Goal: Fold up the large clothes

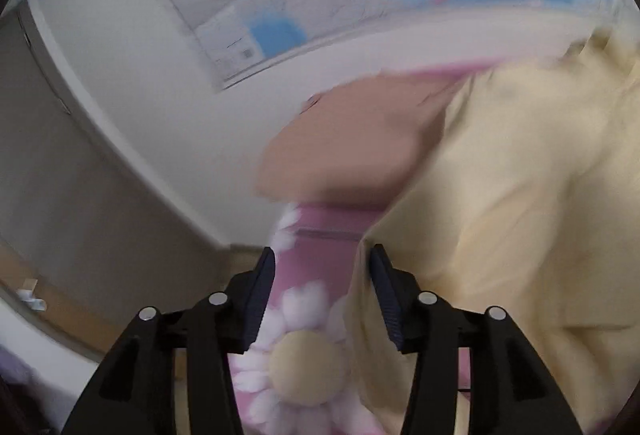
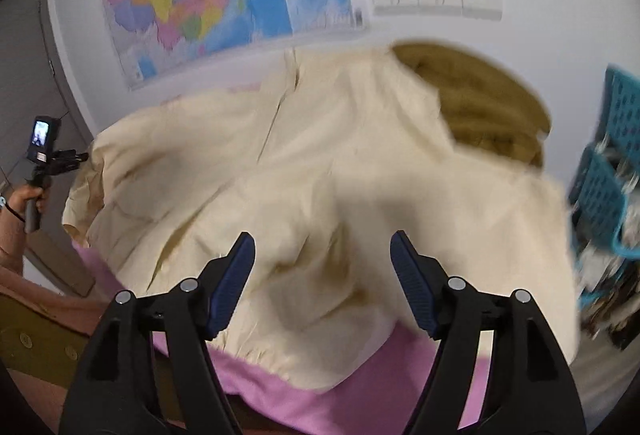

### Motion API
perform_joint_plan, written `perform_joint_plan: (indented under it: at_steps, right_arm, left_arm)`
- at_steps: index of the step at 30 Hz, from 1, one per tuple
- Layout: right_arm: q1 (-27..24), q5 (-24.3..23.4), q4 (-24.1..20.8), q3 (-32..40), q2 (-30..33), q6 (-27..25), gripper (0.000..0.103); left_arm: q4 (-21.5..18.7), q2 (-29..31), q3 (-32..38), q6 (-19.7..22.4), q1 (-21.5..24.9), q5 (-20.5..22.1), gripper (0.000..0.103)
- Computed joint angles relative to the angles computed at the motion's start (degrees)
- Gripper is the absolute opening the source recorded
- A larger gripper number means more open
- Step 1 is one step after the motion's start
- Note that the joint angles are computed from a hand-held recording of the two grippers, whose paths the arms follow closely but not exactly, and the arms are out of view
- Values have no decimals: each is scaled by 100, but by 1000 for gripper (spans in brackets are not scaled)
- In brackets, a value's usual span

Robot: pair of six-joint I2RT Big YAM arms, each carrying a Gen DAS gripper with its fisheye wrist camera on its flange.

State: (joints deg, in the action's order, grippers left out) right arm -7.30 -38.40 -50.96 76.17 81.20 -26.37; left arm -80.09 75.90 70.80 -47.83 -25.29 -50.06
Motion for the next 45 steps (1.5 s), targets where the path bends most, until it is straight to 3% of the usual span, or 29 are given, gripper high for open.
perform_joint_plan:
  at_steps: [1, 4, 6, 10, 13, 17, 18, 20, 21, 23, 24, 27, 29, 32, 34, 35, 37, 38, 39, 42, 45]
  right_arm:
    - [-7, -17, -53, -34, 22, -18, 69]
    - [-86, -14, -190, -289, -44, -108, 69]
    - [-198, -44, -222, -511, -150, -162, 73]
    - [-428, -97, -129, -950, -367, -329, 81]
    - [-477, 44, -6, -1253, -473, -520, 83]
    - [-189, 650, 590, -1663, -605, -573, 83]
    - [-77, 819, 999, -1843, -688, -495, 82]
    - [34, 910, 1398, -1944, -700, -310, 65]
    - [48, 833, 1447, -1917, -670, -208, 58]
    - [16, 398, 1414, -1756, -561, 122, 31]
    - [-3, 195, 1361, -1664, -501, 198, 24]
    - [0, -223, 1168, -1375, -328, 490, 22]
    - [62, -177, 1109, -1264, -206, 587, 24]
    - [76, -358, 1058, -1183, -83, 836, 21]
    - [5, -603, 1033, -1179, -104, 1029, 12]
    - [-42, -754, 964, -1159, -130, 1034, 11]
    - [-158, -1047, 730, -1111, -199, 987, 9]
    - [-228, -1188, 600, -1087, -238, 950, 8]
    - [-333, -1460, 391, -1037, -275, 890, 8]
    - [-579, -1986, -58, -978, -552, 560, 8]
    - [-812, -2211, -345, -939, -777, 295, 8]
  left_arm:
    - [317, -97, -145, 186, -51, 150, 45]
    - [2041, -821, -808, 1075, -462, 911, 54]
    - [2981, -1250, -1202, 1559, -818, 1306, 71]
    - [4113, -1696, -1820, 2013, -1463, 1940, 73]
    - [4209, -1705, -2033, 1937, -1734, 2190, 73]
    - [4300, -1855, -2195, 1990, -1995, 2335, 73]
    - [4280, -1929, -2223, 2025, -2027, 2258, 73]
    - [4153, -1970, -2213, 1889, -2112, 2074, 73]
    - [4102, -2011, -2200, 1803, -2153, 1977, 73]
    - [4164, -2141, -2226, 1782, -2225, 1957, 72]
    - [4273, -2259, -2279, 1840, -2286, 2057, 72]
    - [4267, -2160, -2217, 2151, -2581, 2015, 72]
    - [4189, -1848, -2145, 2189, -2616, 2125, 72]
    - [3914, -1266, -1998, 1937, -2371, 2134, 72]
    - [3533, -787, -1795, 1558, -2137, 1761, 72]
    - [3481, -676, -1747, 1399, -2031, 1610, 70]
    - [3900, -843, -1897, 1152, -1746, 1778, 56]
    - [4148, -982, -1993, 1064, -1605, 1981, 35]
    - [4432, -1160, -2099, 980, -1419, 2370, 20]
    - [4486, -1411, -2070, 796, -1340, 2466, 9]
    - [4111, -1774, -1899, 1015, -1542, 2318, 8]
